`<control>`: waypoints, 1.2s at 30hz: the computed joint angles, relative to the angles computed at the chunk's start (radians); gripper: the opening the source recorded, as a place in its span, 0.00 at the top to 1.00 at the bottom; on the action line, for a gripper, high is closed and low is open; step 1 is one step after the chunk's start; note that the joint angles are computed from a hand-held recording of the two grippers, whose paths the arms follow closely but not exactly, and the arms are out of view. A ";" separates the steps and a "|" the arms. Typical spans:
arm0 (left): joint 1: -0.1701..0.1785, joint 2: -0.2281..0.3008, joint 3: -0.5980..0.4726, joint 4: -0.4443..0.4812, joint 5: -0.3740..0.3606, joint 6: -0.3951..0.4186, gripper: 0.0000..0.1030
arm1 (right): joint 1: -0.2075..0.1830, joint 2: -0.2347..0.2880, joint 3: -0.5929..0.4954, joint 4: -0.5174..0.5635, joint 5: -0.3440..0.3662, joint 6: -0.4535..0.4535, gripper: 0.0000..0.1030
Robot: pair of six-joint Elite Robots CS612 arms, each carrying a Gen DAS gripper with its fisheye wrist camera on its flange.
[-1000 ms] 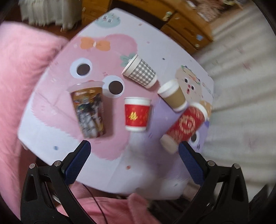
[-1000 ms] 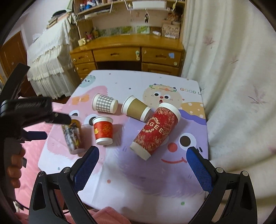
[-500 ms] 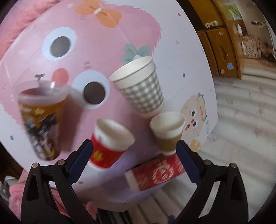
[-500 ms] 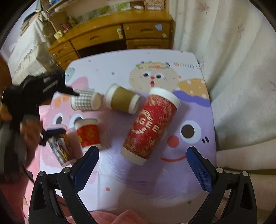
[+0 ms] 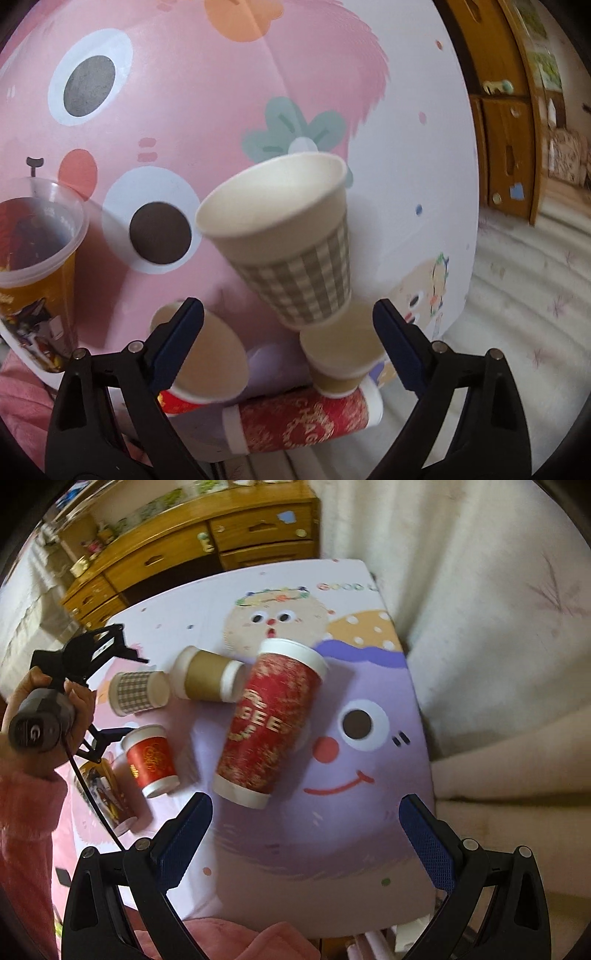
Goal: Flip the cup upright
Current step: 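Close the left gripper on the gray plaid cup and lift it, then rotate the plaid cup mouth-up with the left gripper toward the right gripper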
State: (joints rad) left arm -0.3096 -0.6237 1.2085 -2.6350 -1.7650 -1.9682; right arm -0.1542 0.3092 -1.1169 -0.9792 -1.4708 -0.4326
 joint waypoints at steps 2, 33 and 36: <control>0.003 0.008 -0.008 0.015 0.006 0.006 0.18 | -0.007 0.002 -0.002 0.004 -0.006 0.026 0.00; -0.078 -0.199 0.222 -0.046 -0.146 0.473 0.47 | -0.090 -0.030 0.028 0.395 0.225 0.156 0.00; -0.106 -0.226 0.292 -0.067 -0.177 0.482 0.47 | -0.106 -0.007 -0.023 0.451 0.230 0.205 0.00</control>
State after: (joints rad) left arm -0.4153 -0.8498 1.5003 -2.7018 -1.9420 -1.4861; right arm -0.2598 0.3021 -1.1395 -0.5281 -1.2406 -0.2271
